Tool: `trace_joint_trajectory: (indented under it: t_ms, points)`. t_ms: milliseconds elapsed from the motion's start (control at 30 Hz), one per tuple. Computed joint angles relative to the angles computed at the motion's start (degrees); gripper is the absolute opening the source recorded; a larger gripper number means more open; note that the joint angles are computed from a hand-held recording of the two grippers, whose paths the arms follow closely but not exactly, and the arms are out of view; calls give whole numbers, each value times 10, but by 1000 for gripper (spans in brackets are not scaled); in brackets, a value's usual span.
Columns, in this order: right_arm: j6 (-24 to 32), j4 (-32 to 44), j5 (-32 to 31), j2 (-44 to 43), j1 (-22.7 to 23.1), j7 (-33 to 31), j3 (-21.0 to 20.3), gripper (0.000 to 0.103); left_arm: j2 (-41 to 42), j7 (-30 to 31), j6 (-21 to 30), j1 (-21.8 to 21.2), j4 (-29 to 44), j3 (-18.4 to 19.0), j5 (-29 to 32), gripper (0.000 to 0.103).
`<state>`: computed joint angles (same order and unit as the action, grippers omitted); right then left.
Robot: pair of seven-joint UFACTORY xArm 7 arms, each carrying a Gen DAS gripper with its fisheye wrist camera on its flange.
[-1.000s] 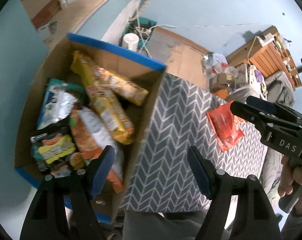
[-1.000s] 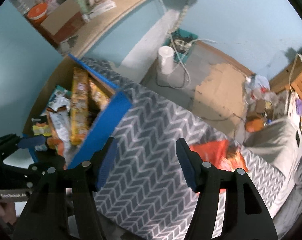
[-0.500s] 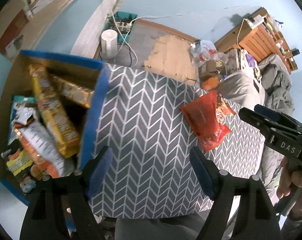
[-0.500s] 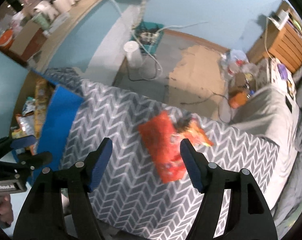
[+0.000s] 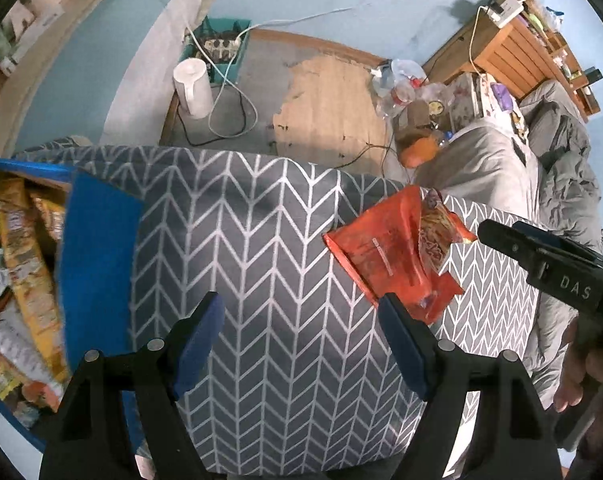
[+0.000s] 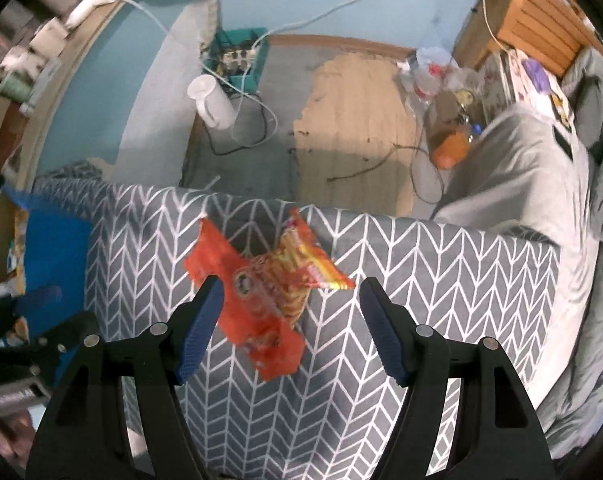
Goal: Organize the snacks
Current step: 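Move both tools from the box down to the red and orange bags on the bed, then grasp the red bag with the left tool while the right tool grasps the orange chip bag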
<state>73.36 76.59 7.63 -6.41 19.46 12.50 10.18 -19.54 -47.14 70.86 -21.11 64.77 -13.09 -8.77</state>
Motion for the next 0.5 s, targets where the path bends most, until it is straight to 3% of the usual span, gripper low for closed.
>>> trace_joint_trajectory:
  t_ms: [500]
  points:
    - [-30,-5,-3,69,-3,69,-5,71,55,-69,-54,-3,-13,0,-12,81]
